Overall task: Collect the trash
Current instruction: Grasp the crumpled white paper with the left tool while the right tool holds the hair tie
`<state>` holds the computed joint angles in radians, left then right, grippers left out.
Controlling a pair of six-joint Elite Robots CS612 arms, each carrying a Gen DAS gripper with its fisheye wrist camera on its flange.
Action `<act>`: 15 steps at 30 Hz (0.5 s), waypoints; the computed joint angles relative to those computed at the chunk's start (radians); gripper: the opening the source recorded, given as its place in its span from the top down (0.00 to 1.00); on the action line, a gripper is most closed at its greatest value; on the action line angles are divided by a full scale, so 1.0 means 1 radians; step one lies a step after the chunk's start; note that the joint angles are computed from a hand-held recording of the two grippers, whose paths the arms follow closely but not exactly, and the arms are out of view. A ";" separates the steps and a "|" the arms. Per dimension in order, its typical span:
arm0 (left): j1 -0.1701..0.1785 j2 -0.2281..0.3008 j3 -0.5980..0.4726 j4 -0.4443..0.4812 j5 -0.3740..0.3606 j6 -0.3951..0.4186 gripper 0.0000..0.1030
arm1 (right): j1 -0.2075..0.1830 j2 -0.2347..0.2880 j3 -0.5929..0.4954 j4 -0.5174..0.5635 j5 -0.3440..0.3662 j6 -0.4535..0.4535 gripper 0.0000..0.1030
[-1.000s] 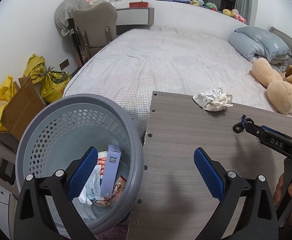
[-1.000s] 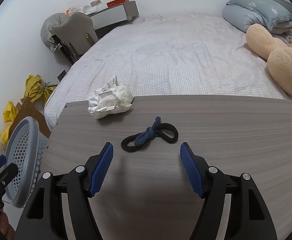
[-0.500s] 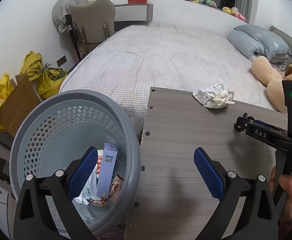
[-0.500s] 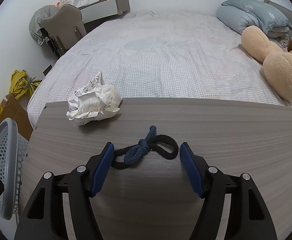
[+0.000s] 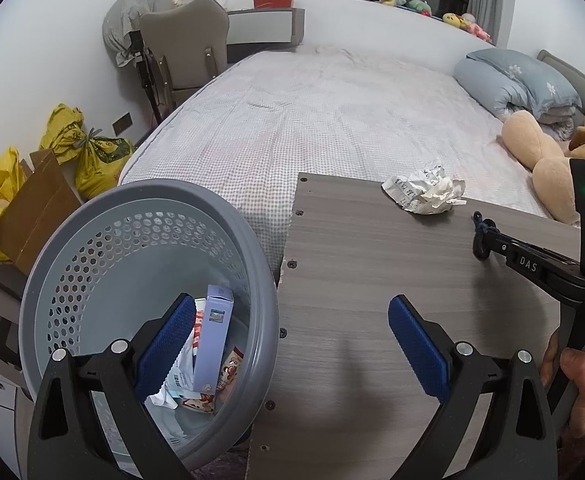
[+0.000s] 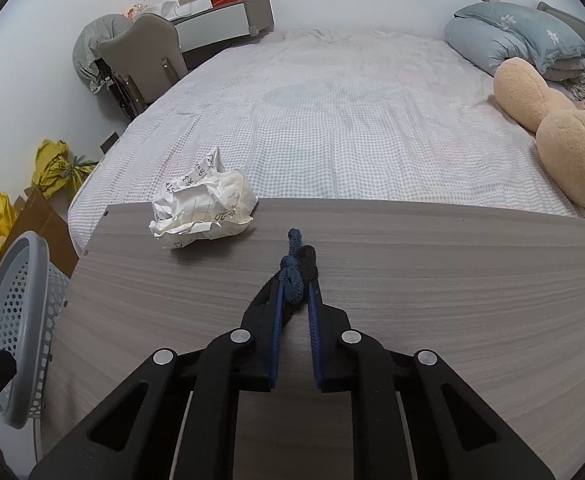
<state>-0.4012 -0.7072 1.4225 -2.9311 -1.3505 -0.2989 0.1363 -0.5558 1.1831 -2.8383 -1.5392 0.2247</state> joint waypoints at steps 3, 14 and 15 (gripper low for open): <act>-0.004 0.001 -0.004 0.000 -0.003 0.005 0.08 | -0.007 -0.012 0.025 -0.036 0.023 0.011 0.88; -0.028 0.042 -0.095 0.027 -0.040 0.074 0.08 | -0.037 -0.082 0.148 -0.163 0.078 0.070 0.88; -0.031 0.046 -0.105 0.033 -0.044 0.081 0.08 | -0.040 -0.088 0.158 -0.169 0.079 0.072 0.88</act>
